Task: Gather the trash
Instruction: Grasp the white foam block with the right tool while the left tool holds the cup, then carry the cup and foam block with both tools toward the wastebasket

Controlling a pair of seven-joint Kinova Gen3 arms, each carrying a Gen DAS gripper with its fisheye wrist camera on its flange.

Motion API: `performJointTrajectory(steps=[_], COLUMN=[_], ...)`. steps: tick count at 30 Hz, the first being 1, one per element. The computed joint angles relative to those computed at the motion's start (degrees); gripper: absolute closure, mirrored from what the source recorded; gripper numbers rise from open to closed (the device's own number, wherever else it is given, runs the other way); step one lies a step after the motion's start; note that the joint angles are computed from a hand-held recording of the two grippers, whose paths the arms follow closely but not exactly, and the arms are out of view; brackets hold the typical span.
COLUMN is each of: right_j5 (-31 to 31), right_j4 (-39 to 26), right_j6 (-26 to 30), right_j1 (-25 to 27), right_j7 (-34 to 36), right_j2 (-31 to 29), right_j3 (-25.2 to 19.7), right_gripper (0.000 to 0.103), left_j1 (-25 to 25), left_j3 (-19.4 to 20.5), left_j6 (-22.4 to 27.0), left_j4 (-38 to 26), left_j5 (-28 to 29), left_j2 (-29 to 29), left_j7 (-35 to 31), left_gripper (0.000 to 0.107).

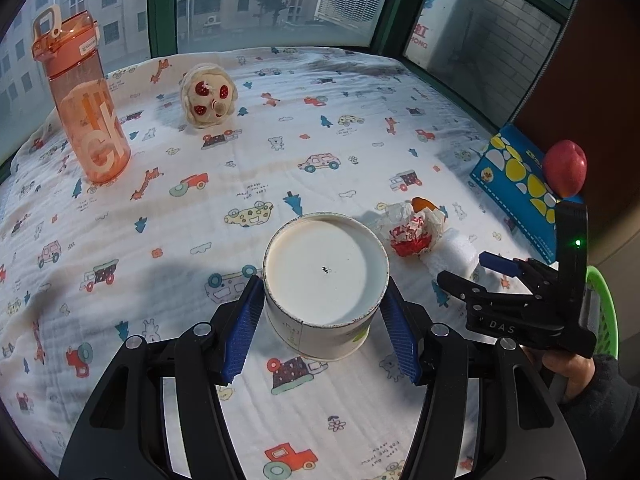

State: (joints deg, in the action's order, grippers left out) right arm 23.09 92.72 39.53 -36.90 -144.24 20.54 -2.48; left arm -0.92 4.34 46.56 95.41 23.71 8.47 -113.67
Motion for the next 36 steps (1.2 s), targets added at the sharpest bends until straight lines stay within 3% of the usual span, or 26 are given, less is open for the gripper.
performJointTrajectory(steps=[4, 14, 25, 36], right_j5=[0.35, 6.36, 13.52, 13.72], right_j4=[0.71, 7.60, 14.03, 20.29], right_j6=[-0.35, 1.44, 9.40, 18.34], right_j1=[-0.23, -3.43, -3.62, 0.07], right_j7=[-0.47, -10.73, -23.87, -34.23], right_j2=[-0.62, -8.09, -17.99, -29.05], right_j3=[-0.13, -1.63, -10.06, -19.81], right_gripper=[0.038, 0.039, 0.039, 0.039], left_j1=[0.31, 1.34, 5.63, 11.70], left_j3=[0.04, 0.33, 1.23, 3.50], left_j6=[0.00, 0.09, 0.54, 0.94], left_j4=[0.08, 1.73, 3.57, 3.17], left_j5=[-0.47, 0.66, 1.34, 1.66], left_j2=[0.07, -2.63, -6.46, -8.48], left_j7=[0.45, 0.02, 0.66, 2.11], left_gripper=[0.049, 0.049, 0.049, 0.049])
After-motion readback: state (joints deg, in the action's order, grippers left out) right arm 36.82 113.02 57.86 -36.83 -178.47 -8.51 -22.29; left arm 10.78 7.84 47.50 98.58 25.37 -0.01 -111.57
